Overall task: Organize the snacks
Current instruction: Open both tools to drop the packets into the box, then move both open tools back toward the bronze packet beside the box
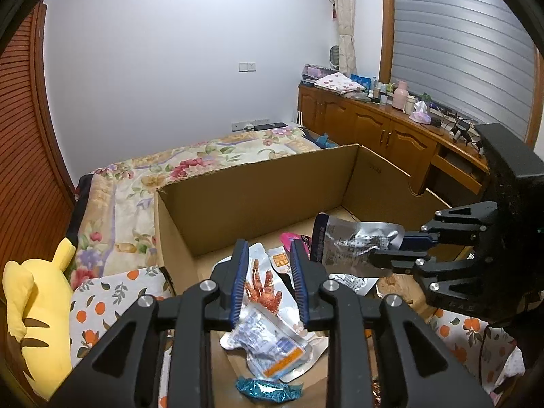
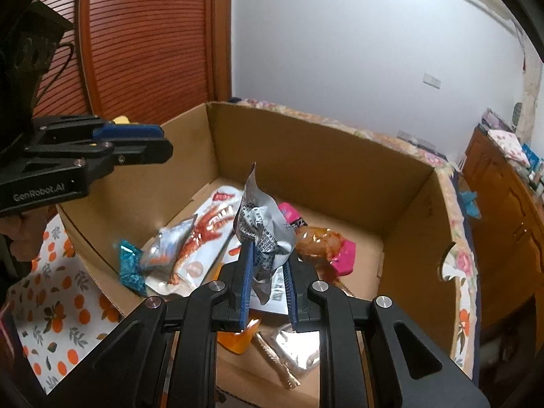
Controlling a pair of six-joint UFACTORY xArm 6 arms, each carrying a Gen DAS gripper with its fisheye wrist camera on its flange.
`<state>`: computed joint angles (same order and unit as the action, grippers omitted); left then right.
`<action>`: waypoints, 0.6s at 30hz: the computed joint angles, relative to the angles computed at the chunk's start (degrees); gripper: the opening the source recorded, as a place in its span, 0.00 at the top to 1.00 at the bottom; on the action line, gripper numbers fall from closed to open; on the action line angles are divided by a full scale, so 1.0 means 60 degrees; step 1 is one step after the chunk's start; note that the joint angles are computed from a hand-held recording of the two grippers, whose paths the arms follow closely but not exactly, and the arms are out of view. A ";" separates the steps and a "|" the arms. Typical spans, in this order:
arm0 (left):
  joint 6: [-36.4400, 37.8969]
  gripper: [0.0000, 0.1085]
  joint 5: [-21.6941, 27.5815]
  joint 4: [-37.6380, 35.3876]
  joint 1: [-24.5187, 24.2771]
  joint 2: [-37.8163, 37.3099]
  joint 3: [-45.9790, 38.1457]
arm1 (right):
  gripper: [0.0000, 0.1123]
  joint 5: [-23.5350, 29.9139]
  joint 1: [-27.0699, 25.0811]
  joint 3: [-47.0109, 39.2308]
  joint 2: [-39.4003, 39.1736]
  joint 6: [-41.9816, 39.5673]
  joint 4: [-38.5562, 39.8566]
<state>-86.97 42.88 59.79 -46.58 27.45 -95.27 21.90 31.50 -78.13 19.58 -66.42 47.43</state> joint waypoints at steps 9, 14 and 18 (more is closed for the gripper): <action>-0.0339 0.71 0.0212 0.0169 -0.0325 -0.0266 0.0281 | 0.78 -0.0381 -0.0004 0.0441 -0.0387 -0.0395 0.0845; -0.0698 0.58 0.0492 0.0483 -0.0716 -0.0584 0.0567 | 0.62 -0.0680 0.0000 0.1238 -0.1259 -0.1354 0.2219; -0.1139 0.49 0.0772 0.0720 -0.1086 -0.0805 0.0841 | 0.50 -0.0800 0.0007 0.1979 -0.2062 -0.2022 0.3230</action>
<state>-93.81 47.52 64.11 -53.10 22.62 -90.22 17.10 31.55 -66.26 7.21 -78.56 66.81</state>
